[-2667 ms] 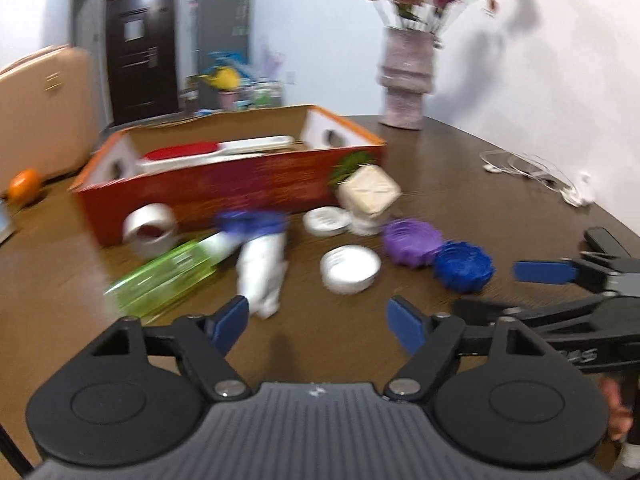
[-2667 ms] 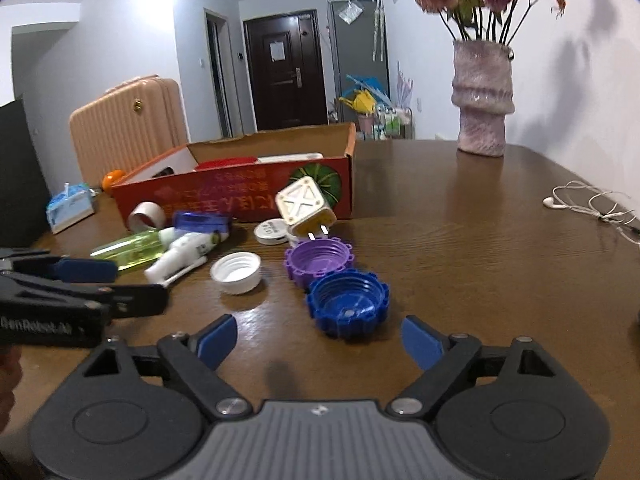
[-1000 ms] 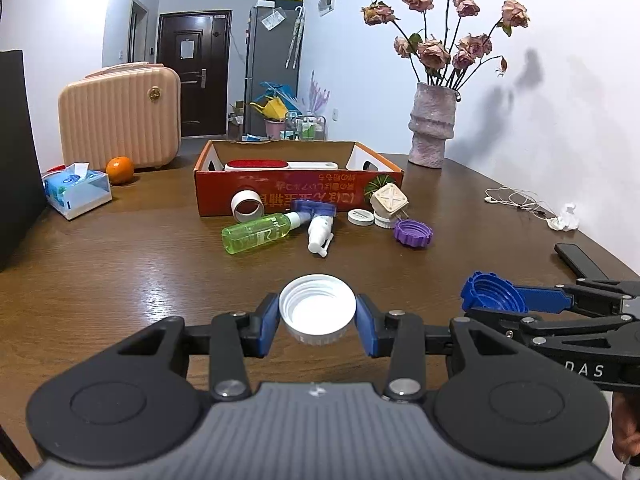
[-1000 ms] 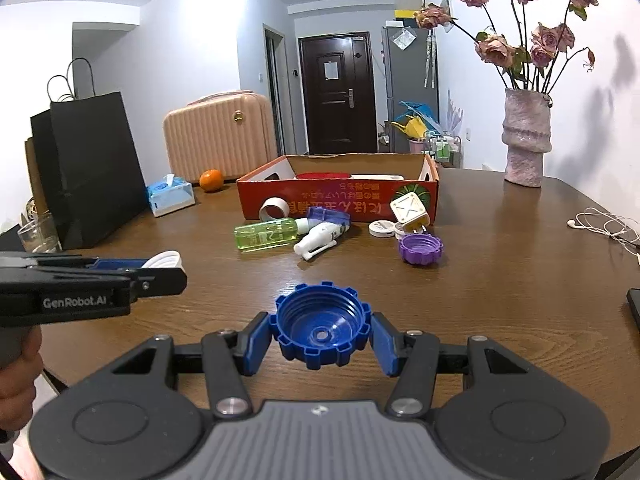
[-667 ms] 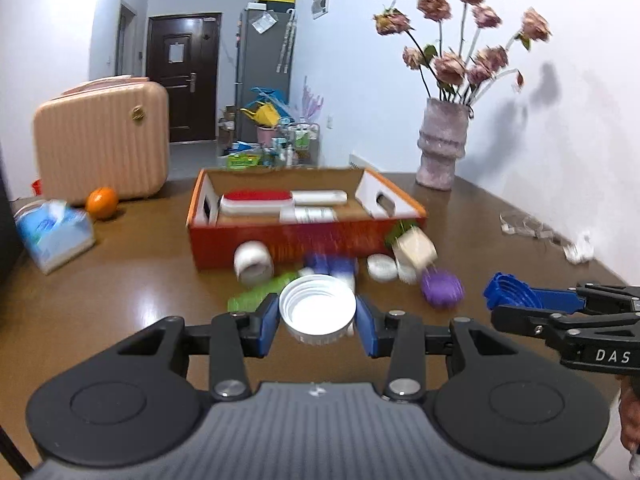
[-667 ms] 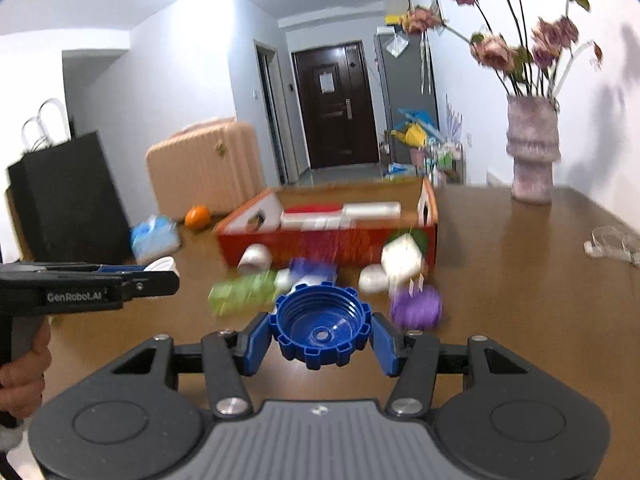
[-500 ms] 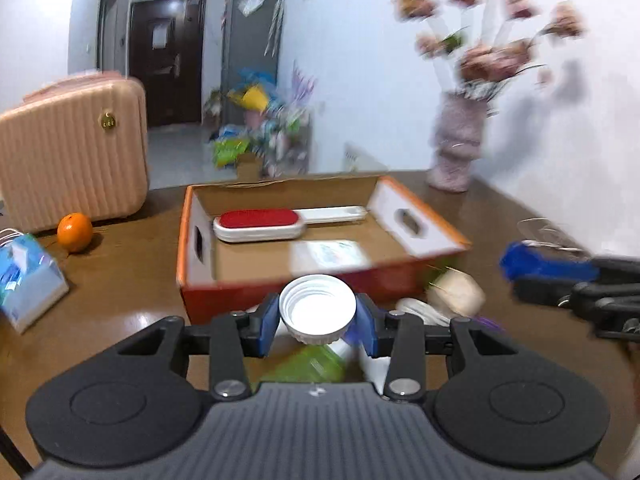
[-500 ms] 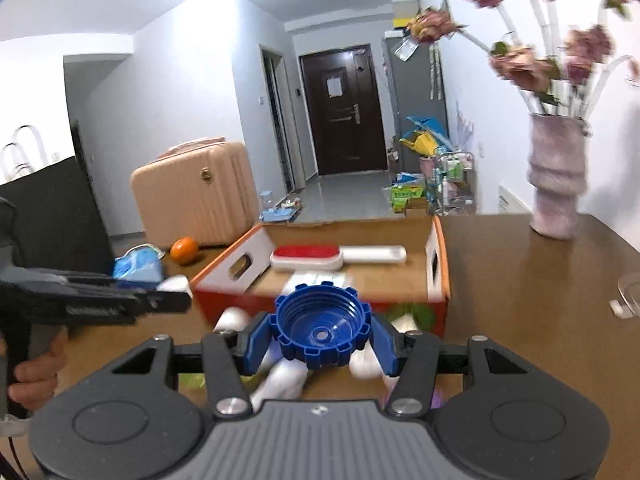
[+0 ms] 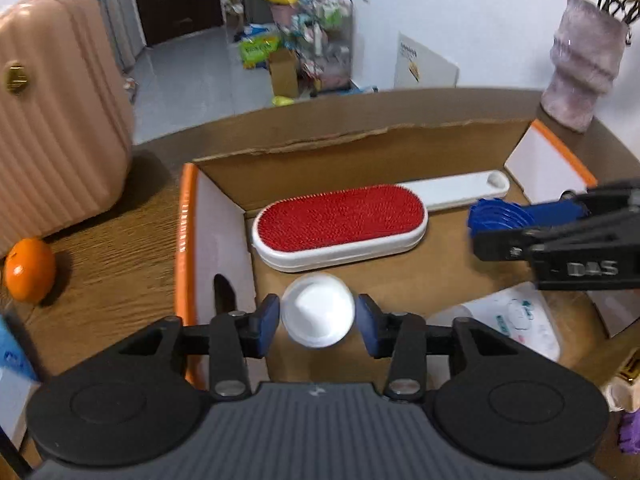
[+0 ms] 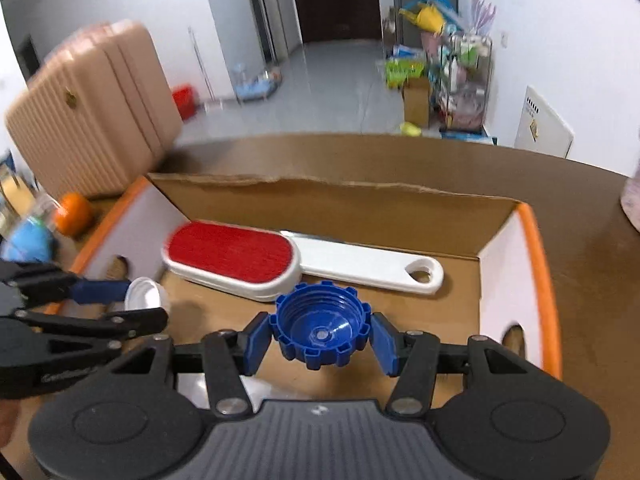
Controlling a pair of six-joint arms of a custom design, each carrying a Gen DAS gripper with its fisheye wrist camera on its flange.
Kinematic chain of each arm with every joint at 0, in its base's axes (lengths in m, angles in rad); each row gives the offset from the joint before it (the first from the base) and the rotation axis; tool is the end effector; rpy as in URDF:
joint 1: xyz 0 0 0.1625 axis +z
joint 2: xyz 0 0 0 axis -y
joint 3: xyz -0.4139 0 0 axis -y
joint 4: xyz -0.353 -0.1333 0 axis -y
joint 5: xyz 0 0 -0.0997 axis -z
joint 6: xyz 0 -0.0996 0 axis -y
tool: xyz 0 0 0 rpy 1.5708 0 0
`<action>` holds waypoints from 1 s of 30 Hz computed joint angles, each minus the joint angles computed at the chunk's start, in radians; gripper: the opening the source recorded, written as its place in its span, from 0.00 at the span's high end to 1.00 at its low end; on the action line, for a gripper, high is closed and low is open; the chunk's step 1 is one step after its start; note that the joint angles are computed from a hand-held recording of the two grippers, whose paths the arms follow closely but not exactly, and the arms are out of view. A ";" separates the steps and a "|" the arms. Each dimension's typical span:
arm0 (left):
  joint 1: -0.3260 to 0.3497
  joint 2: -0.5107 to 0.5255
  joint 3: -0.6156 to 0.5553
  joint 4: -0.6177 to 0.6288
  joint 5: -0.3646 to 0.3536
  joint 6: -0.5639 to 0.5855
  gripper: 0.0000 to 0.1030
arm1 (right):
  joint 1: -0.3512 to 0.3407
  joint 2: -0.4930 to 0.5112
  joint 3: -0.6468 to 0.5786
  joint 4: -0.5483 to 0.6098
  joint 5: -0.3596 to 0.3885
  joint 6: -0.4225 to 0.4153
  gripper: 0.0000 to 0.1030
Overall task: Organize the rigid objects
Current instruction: 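Carry both caps into the box and open both tools to release them, then withdraw both tools from the box back over the table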
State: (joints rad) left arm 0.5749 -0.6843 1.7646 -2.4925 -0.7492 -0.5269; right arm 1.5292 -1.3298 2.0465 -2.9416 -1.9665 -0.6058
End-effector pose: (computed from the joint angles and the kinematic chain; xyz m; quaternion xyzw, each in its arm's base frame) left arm -0.3702 -0.4856 0.0300 0.2431 0.8816 -0.2221 0.3383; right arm 0.0740 -0.5035 0.3203 0.1978 -0.9094 0.2394 0.2767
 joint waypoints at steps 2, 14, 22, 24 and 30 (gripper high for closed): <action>0.002 0.015 -0.006 -0.008 0.026 0.020 0.49 | 0.005 0.044 -0.034 0.017 -0.044 0.015 0.48; -0.078 -0.072 0.015 0.108 0.072 -0.084 0.48 | 0.049 -0.080 -0.005 0.088 -0.042 0.024 0.42; -0.294 -0.223 0.093 0.348 0.165 -0.335 0.39 | 0.113 -0.376 0.107 0.167 -0.035 0.018 0.36; -0.354 -0.260 0.115 0.416 0.180 -0.414 0.35 | 0.127 -0.463 0.152 0.167 -0.022 0.006 0.36; -0.551 -0.342 0.180 0.742 0.270 -0.807 0.04 | 0.128 -0.765 0.391 -0.083 0.116 -0.064 0.16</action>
